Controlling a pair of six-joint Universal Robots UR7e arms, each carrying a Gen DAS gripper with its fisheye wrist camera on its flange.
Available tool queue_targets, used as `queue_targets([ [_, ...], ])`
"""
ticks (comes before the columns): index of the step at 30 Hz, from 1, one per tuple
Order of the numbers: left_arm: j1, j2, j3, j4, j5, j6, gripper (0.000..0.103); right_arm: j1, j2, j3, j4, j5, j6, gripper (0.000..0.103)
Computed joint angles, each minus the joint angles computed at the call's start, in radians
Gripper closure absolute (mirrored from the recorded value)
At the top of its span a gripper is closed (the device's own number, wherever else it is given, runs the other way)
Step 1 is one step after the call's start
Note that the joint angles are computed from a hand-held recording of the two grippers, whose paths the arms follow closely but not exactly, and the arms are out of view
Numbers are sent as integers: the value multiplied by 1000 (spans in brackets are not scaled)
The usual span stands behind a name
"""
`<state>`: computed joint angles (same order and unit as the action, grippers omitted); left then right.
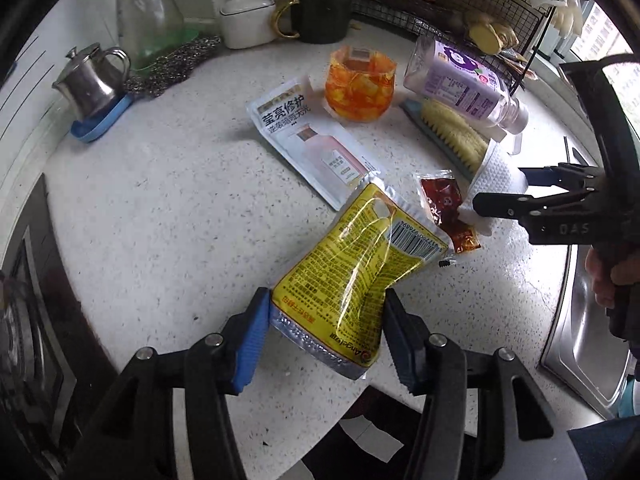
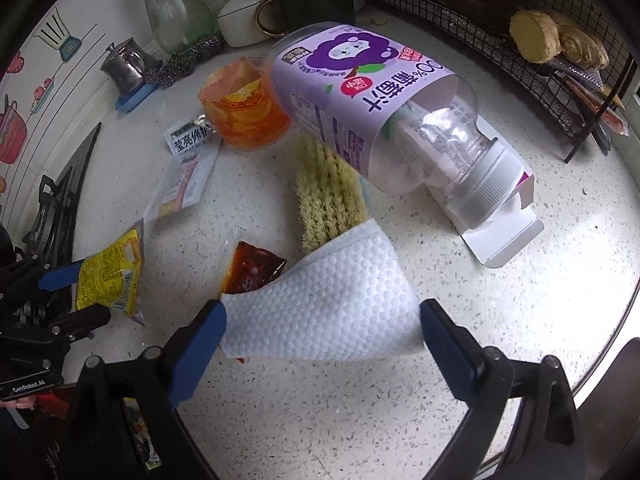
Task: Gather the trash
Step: 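Grasp the yellow snack packet with the left tool while the right tool grasps the white wet wipe, then carry the yellow packet and white wipe with both tools down over the red bin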
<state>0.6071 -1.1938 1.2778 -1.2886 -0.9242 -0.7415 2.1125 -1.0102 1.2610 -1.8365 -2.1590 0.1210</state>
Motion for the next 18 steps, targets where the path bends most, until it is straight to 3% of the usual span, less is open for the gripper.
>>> queue_targets([
  [4, -26, 0, -7, 44, 10, -79, 50, -3, -21, 39, -47, 3, -40, 38],
  [6, -44, -14, 7, 48, 0, -111, 50, -2, -33, 55, -61, -4, -59, 56],
  [9, -67, -1, 6, 52, -7, -133, 50, -6, -56, 67, -38, 15, -47, 68],
  [12, -87, -16, 14, 58, -11, -142, 50, 2, -95, 100, -29, 8, -43, 87],
  [18, -107, -66, 62, 57, -13, -180, 50, 38, -146, 159, -34, 16, -32, 96],
])
